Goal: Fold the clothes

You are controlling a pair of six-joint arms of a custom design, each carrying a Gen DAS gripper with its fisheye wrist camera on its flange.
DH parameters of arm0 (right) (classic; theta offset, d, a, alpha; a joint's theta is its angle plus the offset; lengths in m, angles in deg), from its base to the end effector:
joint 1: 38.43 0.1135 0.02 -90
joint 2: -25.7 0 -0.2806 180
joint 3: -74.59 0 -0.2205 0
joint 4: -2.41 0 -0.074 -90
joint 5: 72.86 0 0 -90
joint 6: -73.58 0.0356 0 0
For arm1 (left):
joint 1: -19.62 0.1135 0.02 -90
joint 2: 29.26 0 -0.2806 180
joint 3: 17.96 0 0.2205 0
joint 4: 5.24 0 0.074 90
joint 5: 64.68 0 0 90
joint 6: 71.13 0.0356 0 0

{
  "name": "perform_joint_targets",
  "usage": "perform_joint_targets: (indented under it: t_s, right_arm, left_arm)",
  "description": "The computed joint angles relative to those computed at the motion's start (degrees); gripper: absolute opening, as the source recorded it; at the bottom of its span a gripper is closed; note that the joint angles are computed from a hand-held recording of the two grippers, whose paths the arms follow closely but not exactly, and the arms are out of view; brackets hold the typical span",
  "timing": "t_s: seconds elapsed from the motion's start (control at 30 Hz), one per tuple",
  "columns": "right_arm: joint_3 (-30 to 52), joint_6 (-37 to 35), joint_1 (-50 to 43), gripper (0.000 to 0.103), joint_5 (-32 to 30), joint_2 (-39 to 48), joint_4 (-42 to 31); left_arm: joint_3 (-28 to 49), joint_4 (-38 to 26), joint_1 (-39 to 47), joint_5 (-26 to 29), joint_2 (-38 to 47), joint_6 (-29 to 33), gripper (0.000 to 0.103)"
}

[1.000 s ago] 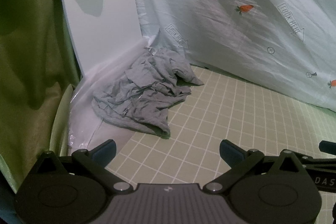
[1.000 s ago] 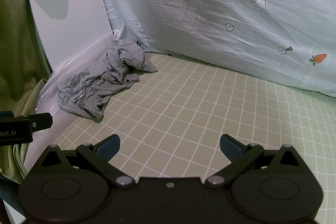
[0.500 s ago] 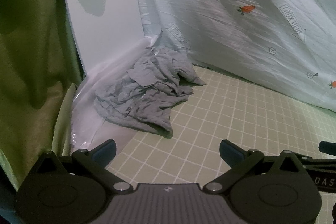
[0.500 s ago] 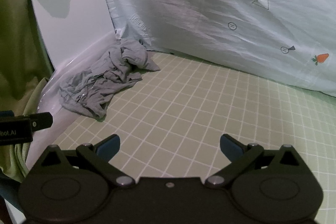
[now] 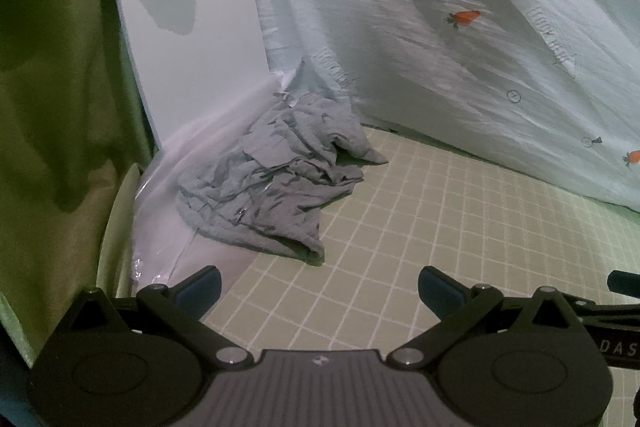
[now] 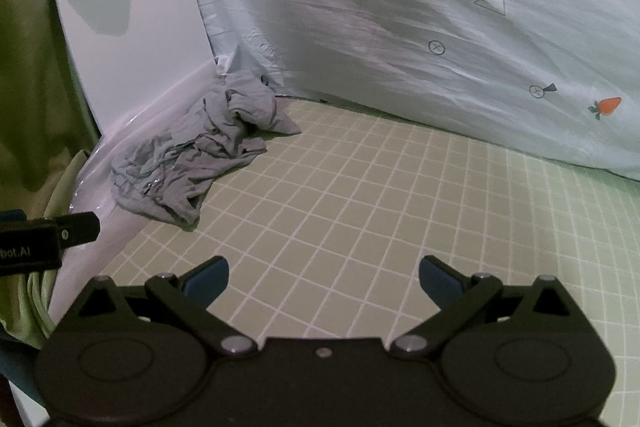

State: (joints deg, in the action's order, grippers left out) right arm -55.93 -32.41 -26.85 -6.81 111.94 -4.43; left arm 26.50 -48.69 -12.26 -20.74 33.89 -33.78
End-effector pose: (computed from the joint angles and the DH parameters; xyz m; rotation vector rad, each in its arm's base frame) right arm 0.2473 0.0654 0.1881 -0.7454 2.1674 0.4461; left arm 0.1394 -0.0565 0.2059 -0.6360 2.1603 0.3309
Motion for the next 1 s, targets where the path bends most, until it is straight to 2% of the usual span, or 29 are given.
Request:
perform_joint_targets:
  t_s: [0.5, 0.63, 0.83, 1.0]
  right_arm:
    - [2.7, -0.71, -0.42, 0.103, -0.09, 3.6, 1.28]
    - [4.77, -0.97, -0.44, 0.103, -0.47, 5.72, 1.33]
    - [9.77, -0.38, 1.2, 0.103, 0.29, 10.19, 1.75]
    - [17.29, 0.98, 4.02, 0.103, 1.7, 16.25, 0.75]
  left_arm:
    - [1.31, 4.84, 2.59, 0.36, 4.92, 2.42, 0.103]
    - [1.73, 7.39, 4.63, 1.59, 6.62, 4.88, 0.103]
    - [2.6, 13.82, 10.29, 6.24, 11.03, 11.04, 0.103]
    - [3.47, 20.53, 19.47, 12.99, 15.11, 16.25, 0.103]
